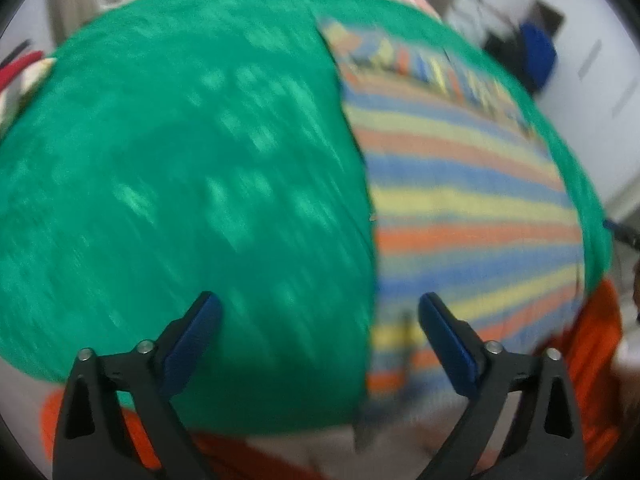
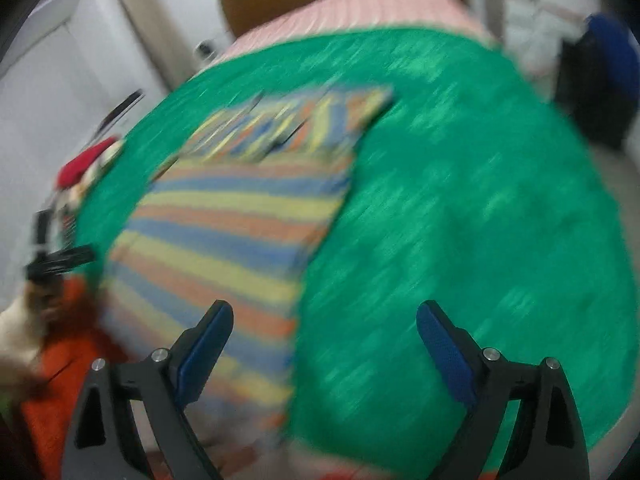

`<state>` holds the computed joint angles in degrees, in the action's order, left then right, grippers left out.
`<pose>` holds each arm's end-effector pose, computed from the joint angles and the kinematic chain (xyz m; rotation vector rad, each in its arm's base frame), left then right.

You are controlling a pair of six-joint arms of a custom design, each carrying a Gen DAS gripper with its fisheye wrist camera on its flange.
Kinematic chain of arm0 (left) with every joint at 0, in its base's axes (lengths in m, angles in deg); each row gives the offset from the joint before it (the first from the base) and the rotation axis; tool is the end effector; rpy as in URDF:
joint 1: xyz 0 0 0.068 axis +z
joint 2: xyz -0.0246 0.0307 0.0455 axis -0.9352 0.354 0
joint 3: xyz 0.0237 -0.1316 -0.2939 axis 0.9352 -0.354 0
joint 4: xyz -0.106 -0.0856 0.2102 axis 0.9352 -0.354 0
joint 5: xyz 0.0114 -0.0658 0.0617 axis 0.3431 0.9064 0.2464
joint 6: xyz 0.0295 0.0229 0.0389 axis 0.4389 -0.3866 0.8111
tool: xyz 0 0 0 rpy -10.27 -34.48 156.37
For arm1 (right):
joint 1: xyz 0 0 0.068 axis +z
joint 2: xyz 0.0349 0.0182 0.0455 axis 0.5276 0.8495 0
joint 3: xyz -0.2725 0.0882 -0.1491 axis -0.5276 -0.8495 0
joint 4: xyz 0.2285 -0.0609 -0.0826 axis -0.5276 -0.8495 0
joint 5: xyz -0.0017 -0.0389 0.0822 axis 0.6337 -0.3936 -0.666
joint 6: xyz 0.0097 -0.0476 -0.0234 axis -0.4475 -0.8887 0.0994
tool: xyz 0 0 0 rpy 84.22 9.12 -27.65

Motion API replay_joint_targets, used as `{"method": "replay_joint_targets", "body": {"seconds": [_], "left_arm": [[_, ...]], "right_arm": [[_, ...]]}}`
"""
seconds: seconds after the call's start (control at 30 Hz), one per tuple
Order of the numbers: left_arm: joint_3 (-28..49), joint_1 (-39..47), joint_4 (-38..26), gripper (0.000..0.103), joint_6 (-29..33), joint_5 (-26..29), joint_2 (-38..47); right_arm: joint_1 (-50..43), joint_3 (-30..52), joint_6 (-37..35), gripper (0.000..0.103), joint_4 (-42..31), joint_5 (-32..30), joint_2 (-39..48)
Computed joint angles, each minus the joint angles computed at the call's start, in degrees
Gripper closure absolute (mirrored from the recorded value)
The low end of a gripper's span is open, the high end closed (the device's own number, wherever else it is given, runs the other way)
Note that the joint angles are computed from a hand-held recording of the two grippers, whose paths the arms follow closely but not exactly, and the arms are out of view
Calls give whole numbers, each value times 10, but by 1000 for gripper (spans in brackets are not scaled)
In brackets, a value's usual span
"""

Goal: Fold small clothes
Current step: 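Grasp the striped sweater hem end with both grippers and lift it, then fold the held hem over the sweater toward the collar and open both grippers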

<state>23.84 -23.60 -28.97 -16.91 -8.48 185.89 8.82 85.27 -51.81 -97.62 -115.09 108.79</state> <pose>0.2531 0.2378 0.1242 0.4240 2.7120 -0.2886 0.1672 -0.0502 0.1593 -0.0228 2.6085 0.5745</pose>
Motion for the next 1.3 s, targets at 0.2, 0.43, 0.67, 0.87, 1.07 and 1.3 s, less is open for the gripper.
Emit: {"method": "replay_joint_targets", "body": {"seconds": [0.2,0.43,0.67,0.87,1.07,1.3], "left_arm": [[-40,5,4,25,36,-49,-4],[-70,-8,8,81,73,-99,-13],[58,28,-182,100,88,-75,11],[253,6,-370,100,54,52,58],[401,-130,-286,100,-168,146,103],[630,-285,-152,38,-457,28,264]], "right_arm": [[31,-70,-23,26,-2,-30,76],[70,-98,3,62,103,-47,196],[7,-36,-107,97,-91,-70,117],[-89,77,-165,97,-227,-171,122],[-47,208,34,97,-36,-211,222],[31,436,340,73,204,-129,453]]}}
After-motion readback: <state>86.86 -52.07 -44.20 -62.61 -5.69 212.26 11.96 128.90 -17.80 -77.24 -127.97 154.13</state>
